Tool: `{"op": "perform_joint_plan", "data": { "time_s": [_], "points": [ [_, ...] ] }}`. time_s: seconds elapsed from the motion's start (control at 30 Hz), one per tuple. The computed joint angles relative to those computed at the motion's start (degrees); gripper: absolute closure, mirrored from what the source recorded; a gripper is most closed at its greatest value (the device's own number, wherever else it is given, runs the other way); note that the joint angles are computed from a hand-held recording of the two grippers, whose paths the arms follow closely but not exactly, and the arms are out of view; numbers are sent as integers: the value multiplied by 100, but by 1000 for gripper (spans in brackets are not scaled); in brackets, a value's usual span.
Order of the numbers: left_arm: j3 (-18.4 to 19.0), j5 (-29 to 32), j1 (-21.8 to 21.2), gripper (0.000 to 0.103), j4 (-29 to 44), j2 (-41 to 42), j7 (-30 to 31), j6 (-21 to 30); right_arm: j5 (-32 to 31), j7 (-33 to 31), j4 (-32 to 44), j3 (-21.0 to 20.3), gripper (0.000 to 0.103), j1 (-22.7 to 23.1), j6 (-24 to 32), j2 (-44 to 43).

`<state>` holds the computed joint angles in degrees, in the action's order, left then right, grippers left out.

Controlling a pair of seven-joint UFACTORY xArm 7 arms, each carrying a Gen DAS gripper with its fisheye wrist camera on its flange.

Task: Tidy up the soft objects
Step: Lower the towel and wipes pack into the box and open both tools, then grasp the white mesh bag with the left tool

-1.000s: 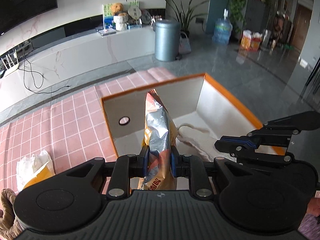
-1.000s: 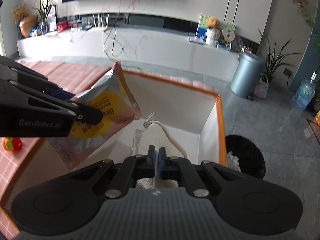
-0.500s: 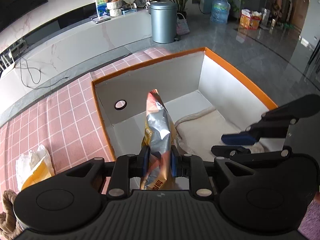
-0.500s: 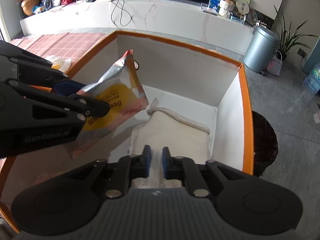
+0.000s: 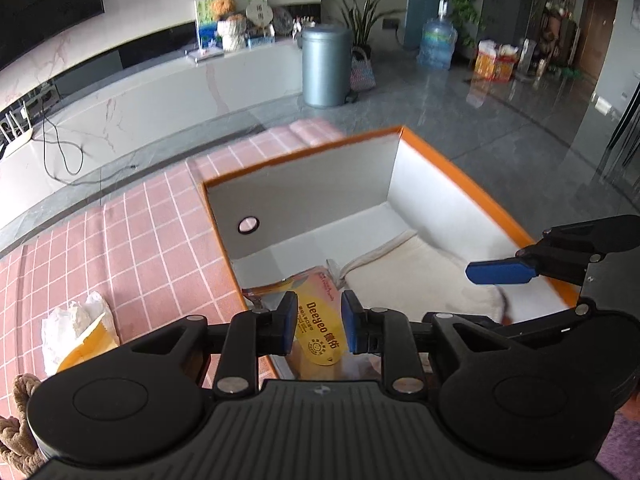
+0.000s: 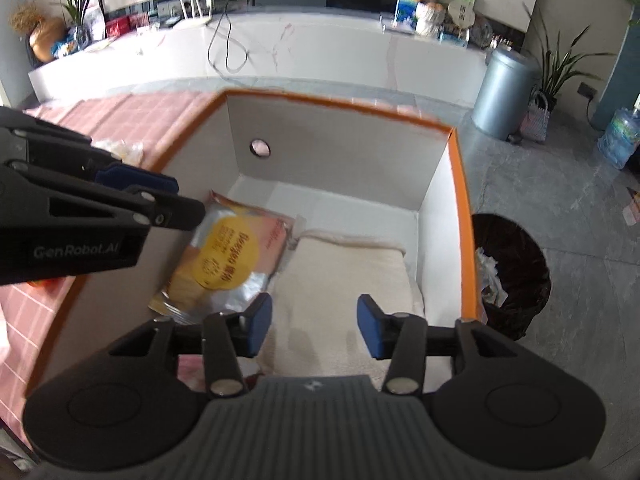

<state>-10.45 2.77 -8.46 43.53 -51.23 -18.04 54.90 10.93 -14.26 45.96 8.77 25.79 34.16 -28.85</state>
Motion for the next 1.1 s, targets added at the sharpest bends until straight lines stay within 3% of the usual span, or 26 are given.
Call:
{"op": "perform_joint_plan", "data": {
  "time_s": [0.23, 0.47, 0.67, 0.8, 0.83, 0.87, 0.97, 1.1],
  "points": [
    [2, -48, 91, 69, -447, -1213, -325, -314, 48, 700, -536, 327, 41, 199, -1011, -785],
    [468, -57, 311, 65, -786, -2494, -204, 123, -112, 1454, -691, 706, 41, 628, -1581, -990],
    [1017, 126, 895, 57, -872, -3430, 132, 1157, -232, 2153, -578, 1035, 40, 1065, -1729, -647],
    [1342, 300, 1426, 56, -863, -3930, 201, 2110, -231, 2550, -479, 1234, 40, 1446, -1663, -265],
    [1436, 337, 1565, 56, -826, -4051, 185, 2434, -223, 2593, -470, 1255, 35, 1571, -1653, -161],
    [1508, 359, 1654, 56, -800, -4158, 192, 2702, -204, 2607, -465, 1265, 29, 1719, -1632, -60],
    [1641, 511, 1834, 56, -692, -4382, 329, 3523, -51, 2465, -518, 1261, 28, 2305, -1593, 237],
    [1719, 645, 2082, 51, -603, -4667, 305, 4501, 8, 2269, -486, 1357, 22, 2705, -1492, 629]
  ]
}}
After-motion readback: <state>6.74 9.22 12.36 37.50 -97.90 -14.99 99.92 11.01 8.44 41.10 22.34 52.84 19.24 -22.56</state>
